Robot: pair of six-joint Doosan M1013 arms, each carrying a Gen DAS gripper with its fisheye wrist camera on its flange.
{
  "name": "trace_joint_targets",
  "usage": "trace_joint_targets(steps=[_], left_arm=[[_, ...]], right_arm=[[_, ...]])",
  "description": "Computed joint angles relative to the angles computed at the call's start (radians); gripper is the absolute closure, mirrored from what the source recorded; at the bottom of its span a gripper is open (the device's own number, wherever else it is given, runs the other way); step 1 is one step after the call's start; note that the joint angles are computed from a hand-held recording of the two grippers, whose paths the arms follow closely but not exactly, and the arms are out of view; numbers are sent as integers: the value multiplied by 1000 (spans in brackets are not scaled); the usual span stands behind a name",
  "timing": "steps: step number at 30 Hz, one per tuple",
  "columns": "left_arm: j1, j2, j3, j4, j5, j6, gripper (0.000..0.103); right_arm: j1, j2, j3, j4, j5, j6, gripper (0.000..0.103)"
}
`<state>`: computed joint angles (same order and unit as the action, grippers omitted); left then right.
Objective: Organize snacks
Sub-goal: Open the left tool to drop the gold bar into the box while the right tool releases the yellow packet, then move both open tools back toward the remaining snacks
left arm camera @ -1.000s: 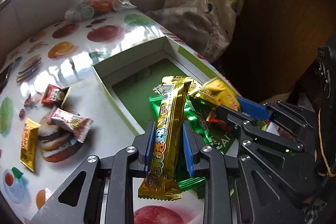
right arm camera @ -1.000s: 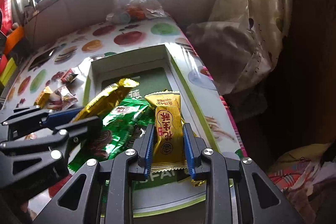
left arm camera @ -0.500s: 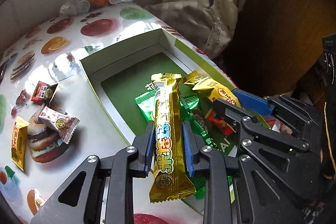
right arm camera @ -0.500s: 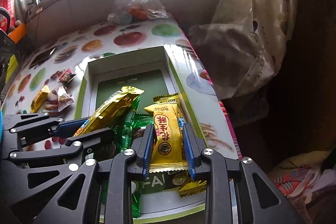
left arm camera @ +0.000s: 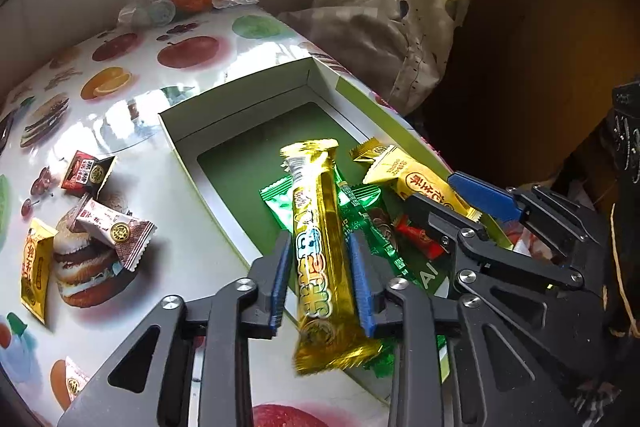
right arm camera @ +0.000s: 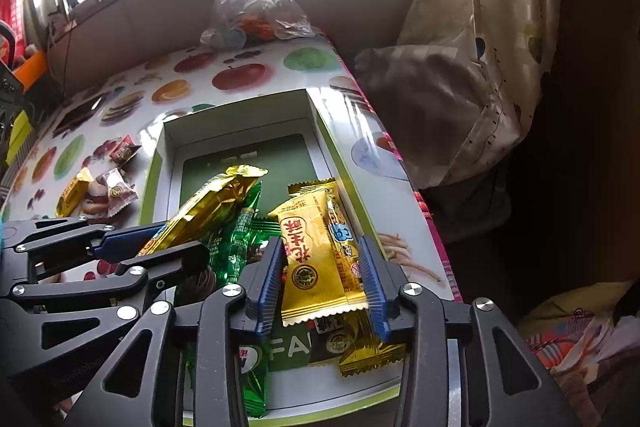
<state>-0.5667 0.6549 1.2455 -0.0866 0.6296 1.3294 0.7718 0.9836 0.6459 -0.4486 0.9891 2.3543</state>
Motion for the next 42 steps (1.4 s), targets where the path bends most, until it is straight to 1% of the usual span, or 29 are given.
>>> trace_joint_targets(steps=[1,2,5,14,17,20,26,29,35,42], left_arm=[[-1,-3,4,6,-2,-5,66],[-1,-7,8,13,-7,-10,65],[-7,-19,20,58,-17,-39,64],[-7,-73,85,88,-79,-65,64],[-13,-94,111,150,-100,-109,64],[-9,-114,139,147,-120,-115,64],[-3,-144,184,213,-139,-195,64],[-1,-160,209,278,-149,-261,63],[7,-178,244,343,-156,-347,63],[17,-193,273,371,-160,-399,63]], right_arm=[[0,-3,5,-2,-3,6,63],[0,-6,11,-4,-6,14,62],[3,-15,24,-13,-13,30,60],[19,-45,64,-59,-35,73,58],[27,-52,70,-74,-47,88,58],[35,-57,74,-82,-62,93,57],[47,-56,69,-82,-79,93,56],[52,-53,64,-80,-87,95,55],[58,-41,42,-49,-105,70,55],[65,-21,6,-19,-115,32,54]])
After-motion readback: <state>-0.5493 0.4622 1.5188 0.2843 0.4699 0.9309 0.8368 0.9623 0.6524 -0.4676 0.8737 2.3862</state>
